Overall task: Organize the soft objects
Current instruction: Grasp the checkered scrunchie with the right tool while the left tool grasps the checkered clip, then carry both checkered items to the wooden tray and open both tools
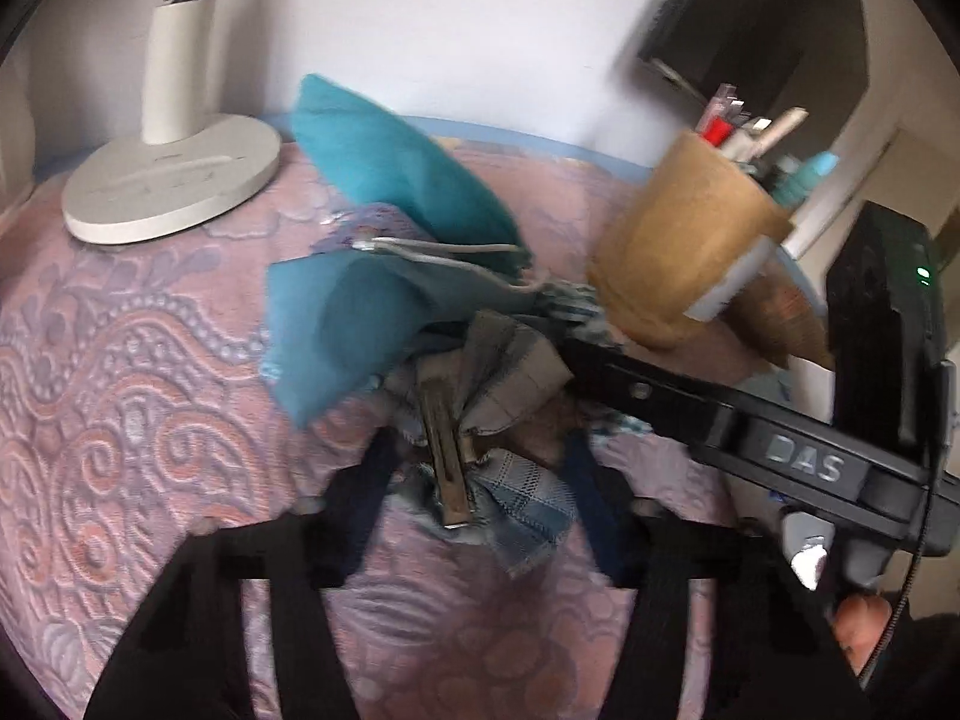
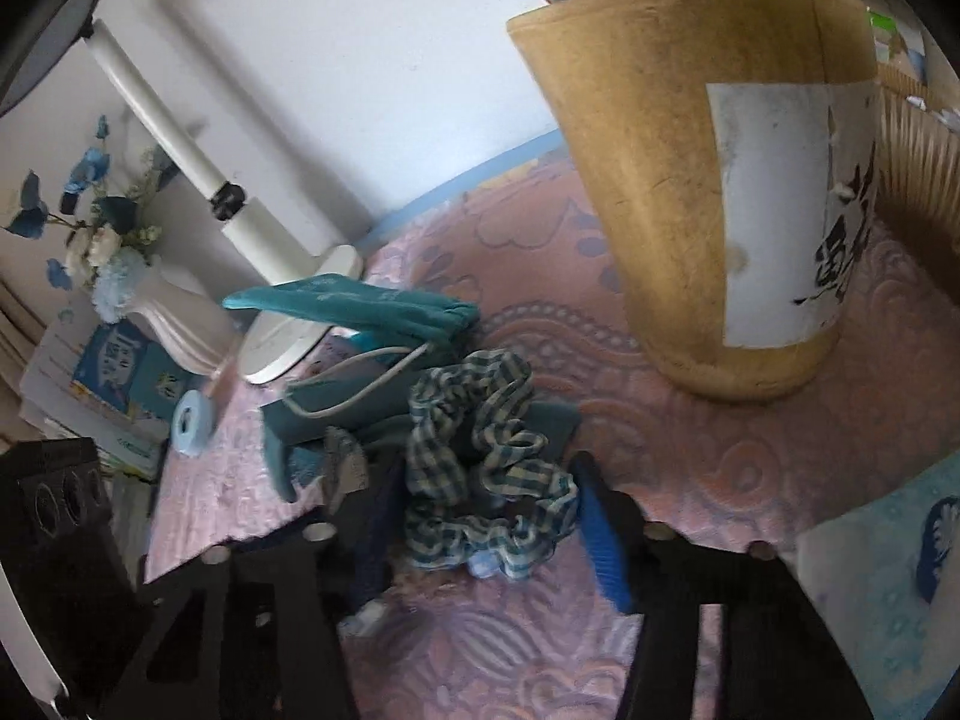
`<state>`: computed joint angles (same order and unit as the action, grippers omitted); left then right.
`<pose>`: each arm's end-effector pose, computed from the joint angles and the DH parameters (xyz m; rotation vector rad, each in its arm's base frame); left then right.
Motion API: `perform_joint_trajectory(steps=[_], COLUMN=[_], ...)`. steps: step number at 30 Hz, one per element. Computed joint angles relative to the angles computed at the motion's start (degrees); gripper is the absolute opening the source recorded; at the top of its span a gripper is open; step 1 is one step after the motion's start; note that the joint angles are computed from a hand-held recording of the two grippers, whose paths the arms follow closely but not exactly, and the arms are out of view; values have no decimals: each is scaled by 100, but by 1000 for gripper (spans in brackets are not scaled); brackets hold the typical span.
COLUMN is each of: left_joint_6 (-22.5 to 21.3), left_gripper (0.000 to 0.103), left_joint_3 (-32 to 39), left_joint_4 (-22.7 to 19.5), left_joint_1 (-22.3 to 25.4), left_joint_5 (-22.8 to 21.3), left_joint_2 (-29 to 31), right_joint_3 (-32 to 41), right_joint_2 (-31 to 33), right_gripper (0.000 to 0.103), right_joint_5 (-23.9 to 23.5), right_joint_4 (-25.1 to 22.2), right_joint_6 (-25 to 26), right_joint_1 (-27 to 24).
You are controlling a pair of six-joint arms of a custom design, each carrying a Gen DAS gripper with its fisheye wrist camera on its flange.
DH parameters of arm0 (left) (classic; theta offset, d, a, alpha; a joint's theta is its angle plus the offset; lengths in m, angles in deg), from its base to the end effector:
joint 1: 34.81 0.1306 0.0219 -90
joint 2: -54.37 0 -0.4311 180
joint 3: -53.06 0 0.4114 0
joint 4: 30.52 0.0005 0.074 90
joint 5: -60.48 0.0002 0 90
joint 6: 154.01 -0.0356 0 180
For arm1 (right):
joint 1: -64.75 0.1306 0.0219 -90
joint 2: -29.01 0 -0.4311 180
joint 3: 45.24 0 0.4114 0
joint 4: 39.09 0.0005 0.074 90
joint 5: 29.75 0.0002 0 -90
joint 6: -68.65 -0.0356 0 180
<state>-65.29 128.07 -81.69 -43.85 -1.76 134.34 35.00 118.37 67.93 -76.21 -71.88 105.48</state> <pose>0.4075 -0.0821 0.4318 0.4134 2.4800 -0.6697 0.3814 0.3214 0.4174 0.2753 2.4377 0.5889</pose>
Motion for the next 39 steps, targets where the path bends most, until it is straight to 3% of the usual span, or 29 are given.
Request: perform_joint_trajectory(steps=[5, 7, 12, 16, 22, 24, 27, 30, 32, 35, 37, 38, 39], left_joint_6=[-2, 56, 62, 34, -421, -570, -382, -103, 134, 310, 378, 398, 387], left_gripper=[31, 22, 20, 13, 13, 15, 39, 52, 61, 61, 61, 58, 44], left_joint_3=[-108, -118, -187, -91, 98, 100, 17, -53, -30, 5, 47, 58, 44], left_joint_4=[25, 34, -48, -453, -1109, -1310, -1200, -993, -856, -631, -499, -455, -380], left_joint_1=[-47, 2, 214, 371, 779, 999, 1098, 902, 598, 168, -89, -210, -350], left_joint_5=[-27, 18, -15, -397, -758, -655, -309, -92, -306, -900, -1463, -1739, -2115], left_joint_2=[-130, -156, -363, -459, -639, -631, -587, -481, -343, -192, -140, -122, -122], right_joint_3=[93, 96, 190, 207, 372, 384, 426, 321, 250, 83, -7, -2, 21], right_joint_2=[26, 7, -107, -280, -437, -485, -477, -512, -526, -558, -557, -525, -486], right_gripper=[30, 24, 22, 22, 22, 22, 22, 22, 22, 22, 23, 23, 23], right_joint_5=[130, 123, 630, 588, 481, 581, 903, 442, 28, -786, -921, -942, -906], right_joint_4=[-20, 10, -372, -419, -408, -360, -480, -454, -437, -161, -16, -39, -114], right_joint_6=[157, 141, -42, -60, 418, 588, 689, 465, 440, 439, 408, 474, 541], right_joint_1=[149, 172, 316, 386, 636, 736, 736, 465, 319, 107, 59, 52, 59])
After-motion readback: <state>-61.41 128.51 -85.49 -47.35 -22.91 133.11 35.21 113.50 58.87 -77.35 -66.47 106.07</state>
